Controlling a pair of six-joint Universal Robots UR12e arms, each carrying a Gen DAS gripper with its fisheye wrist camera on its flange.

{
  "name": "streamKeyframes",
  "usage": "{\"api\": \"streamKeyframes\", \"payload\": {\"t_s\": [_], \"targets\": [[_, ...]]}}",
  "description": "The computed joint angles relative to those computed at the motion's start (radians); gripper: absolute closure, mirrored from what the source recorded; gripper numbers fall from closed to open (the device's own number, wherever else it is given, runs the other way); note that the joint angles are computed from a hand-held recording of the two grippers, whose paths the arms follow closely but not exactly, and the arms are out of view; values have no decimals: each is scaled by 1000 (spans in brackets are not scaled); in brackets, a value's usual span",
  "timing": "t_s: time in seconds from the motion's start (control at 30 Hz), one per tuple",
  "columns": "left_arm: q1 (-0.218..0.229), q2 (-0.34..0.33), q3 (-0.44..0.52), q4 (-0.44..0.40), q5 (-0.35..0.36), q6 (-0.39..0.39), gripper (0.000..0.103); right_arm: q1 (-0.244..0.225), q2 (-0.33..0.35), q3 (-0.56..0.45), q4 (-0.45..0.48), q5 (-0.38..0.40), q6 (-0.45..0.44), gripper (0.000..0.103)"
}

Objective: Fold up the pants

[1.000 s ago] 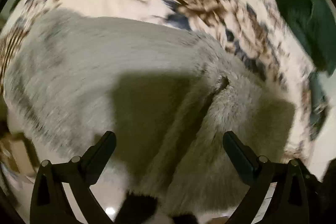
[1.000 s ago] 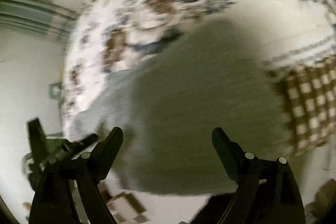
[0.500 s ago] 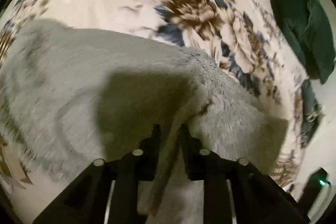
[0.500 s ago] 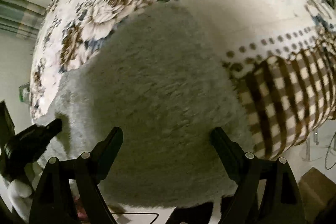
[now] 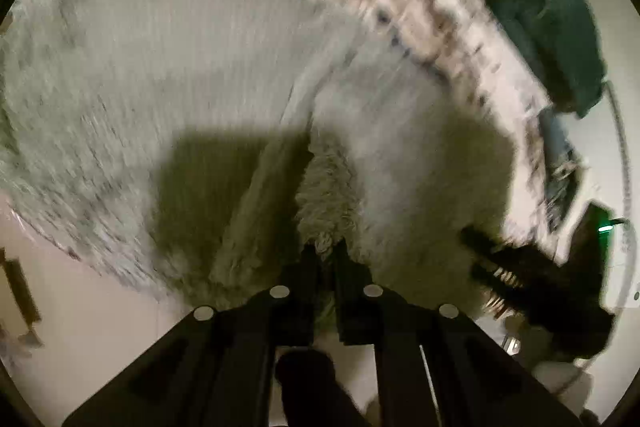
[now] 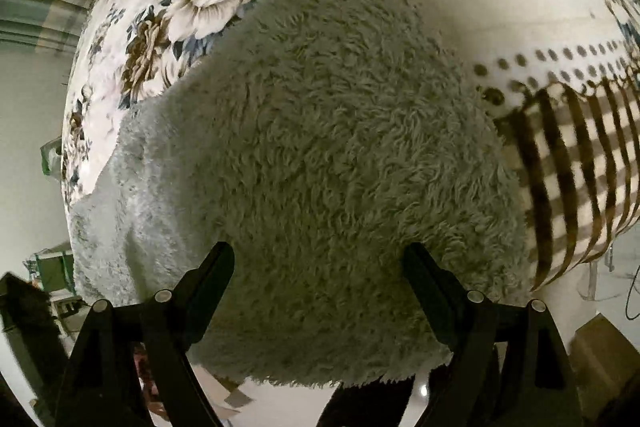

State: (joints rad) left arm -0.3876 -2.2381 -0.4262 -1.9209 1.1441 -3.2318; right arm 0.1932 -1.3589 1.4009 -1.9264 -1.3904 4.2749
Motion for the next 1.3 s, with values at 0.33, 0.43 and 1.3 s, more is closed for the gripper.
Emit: {"api": "streamKeyframes", "payload": {"t_s": [0.33,0.43,1.3], "targets": [[28,-5,-43,-19,13,-72,94,17,33,-48,17,13,-30,14],[52,65,-159,95,-90,-138,89,17,38,-57,15,31,-31,14],[181,229,-580,802,189,-642,85,21,190,-266,247,29,-221,14]]}}
